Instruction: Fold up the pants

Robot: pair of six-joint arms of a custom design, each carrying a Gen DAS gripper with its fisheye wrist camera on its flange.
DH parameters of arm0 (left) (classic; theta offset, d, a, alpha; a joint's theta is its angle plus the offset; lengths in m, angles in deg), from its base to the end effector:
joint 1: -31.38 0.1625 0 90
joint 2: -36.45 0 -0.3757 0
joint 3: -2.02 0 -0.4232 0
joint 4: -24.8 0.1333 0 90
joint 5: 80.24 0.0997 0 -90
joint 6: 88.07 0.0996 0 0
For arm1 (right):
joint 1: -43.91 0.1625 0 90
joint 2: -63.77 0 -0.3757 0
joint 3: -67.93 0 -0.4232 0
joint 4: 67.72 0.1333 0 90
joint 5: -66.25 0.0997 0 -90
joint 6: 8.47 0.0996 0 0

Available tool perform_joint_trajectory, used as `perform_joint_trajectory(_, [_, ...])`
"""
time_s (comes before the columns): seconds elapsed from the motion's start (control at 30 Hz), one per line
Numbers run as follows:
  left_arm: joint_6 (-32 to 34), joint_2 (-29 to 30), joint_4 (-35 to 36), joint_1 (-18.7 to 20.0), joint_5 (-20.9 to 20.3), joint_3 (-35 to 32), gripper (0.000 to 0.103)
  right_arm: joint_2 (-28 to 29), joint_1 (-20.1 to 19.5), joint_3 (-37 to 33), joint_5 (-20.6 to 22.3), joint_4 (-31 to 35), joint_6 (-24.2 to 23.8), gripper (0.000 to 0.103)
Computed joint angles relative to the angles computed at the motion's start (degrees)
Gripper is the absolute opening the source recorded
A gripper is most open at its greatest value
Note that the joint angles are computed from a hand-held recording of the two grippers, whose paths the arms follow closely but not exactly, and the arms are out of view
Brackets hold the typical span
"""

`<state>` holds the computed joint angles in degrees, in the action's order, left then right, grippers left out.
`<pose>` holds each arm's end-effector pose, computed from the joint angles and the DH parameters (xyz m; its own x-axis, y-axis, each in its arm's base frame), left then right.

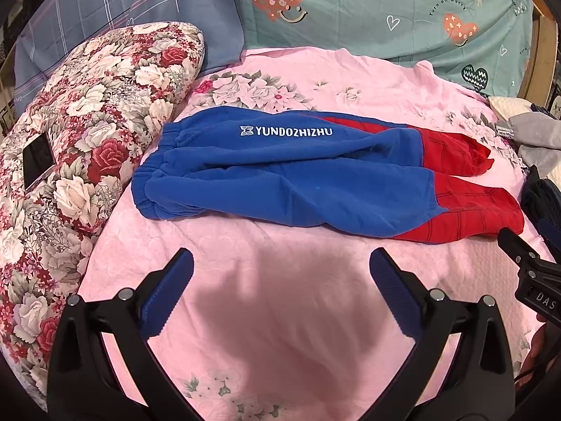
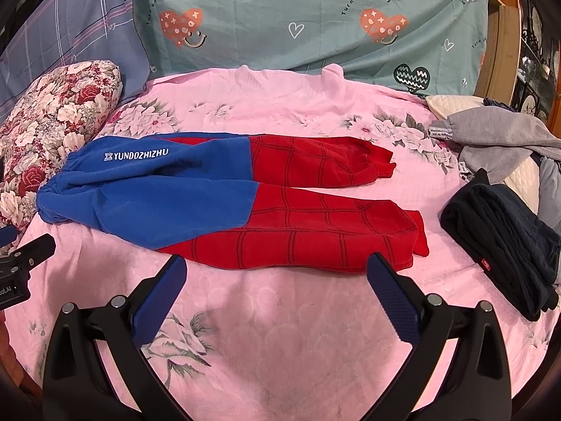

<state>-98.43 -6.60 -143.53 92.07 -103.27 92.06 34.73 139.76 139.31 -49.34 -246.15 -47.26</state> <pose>-0.1312 -0.6932 0.1281 -0.6413 -0.3561 -0.6797 0.3078 0.6920 -0.6530 0.1688 -0.7619 0.0694 -0.6798 -0.2626 0.6848 -0.6370 0.6741 -0.3739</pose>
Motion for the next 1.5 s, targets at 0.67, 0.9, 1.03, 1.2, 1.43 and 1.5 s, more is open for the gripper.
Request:
perform_joint_trajectory(0.67, [-0.4, 0.4, 0.5, 0.0, 0.5, -0.3, 0.101, 0.2, -0.1, -0.5, -0.1, 0.9, 0.5, 0.102])
perform_joint_trajectory(0.9, [-0.4, 0.4, 0.6, 0.0, 0.3, -0.3, 0.101, 0.4, -0.1, -0.7, -0.1, 0.8, 0.2, 0.102])
perform_joint_trajectory(1.03, [0.2, 0.7, 0.3, 0.2, 0.6, -0.9, 0.101, 0.5, -0.1, -1.2, 0.0, 1.7, 0.2, 0.102])
perform_joint_trajectory(1.2, [2.1, 1.8, 0.0, 1.1, 1.8, -3.9, 0.101, 2.3, -0.4, -5.5, -1.5, 2.9, -0.1, 0.102])
perform_joint_trajectory(1.43, [-5.8, 0.2, 8.9, 3.9, 1.3, -7.2, 0.101, 4.8, -1.6, -13.0, -4.3, 4.8, 1.3, 0.102])
perform_joint_trajectory(1.5, [-6.3, 0.1, 10.0, 4.5, 0.6, -7.9, 0.101, 4.9, -2.0, -14.1, -4.2, 6.5, 2.9, 0.102])
